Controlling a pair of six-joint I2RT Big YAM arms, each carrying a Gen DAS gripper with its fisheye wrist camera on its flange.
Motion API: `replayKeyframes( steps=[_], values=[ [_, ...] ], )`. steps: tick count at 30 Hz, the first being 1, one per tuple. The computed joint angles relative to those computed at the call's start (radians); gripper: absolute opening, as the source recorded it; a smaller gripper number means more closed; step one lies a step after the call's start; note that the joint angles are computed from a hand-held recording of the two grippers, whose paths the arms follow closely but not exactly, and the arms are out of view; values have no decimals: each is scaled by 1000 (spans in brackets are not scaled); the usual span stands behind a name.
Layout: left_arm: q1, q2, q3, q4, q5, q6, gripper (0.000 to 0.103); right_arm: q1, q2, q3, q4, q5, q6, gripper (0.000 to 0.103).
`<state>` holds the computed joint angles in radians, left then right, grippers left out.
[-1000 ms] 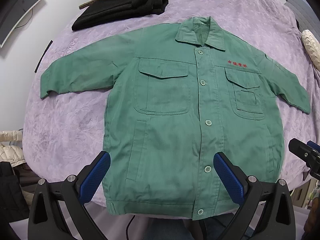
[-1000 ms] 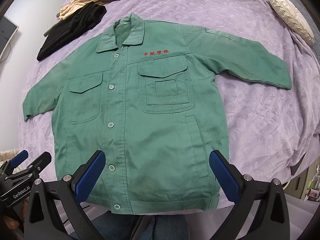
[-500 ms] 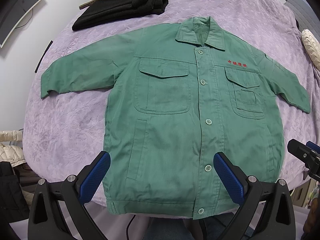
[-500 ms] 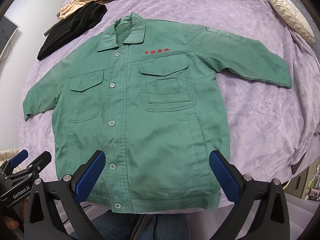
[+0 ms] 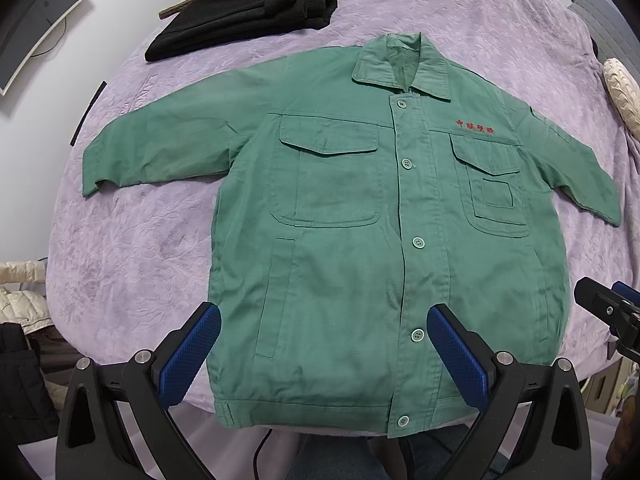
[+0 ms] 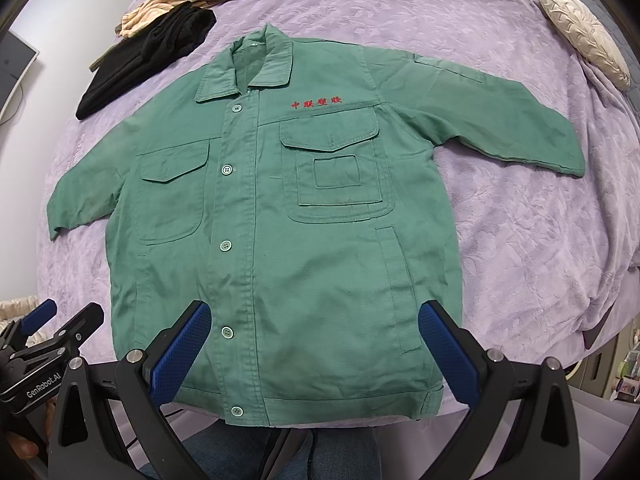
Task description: Fold small clothes
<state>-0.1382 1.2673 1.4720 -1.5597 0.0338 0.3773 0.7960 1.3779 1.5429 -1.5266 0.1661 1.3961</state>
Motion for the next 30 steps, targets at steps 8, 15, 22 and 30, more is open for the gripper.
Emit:
replayKeyframes(
  steps=[8,15,22,30],
  values=[
    [-1,0,1,0,0,-1,103,2,1,0,0,3,0,103],
    [11,-8,-9,1,0,23,103,10,12,13,-5,8,9,103],
    [7,-9,-8,0,-5,19,103,8,9,8,-2,7,5,103],
    [3,-6,-5,-2,-7,15,103,6,9,9,-1,5,4,103]
  ],
)
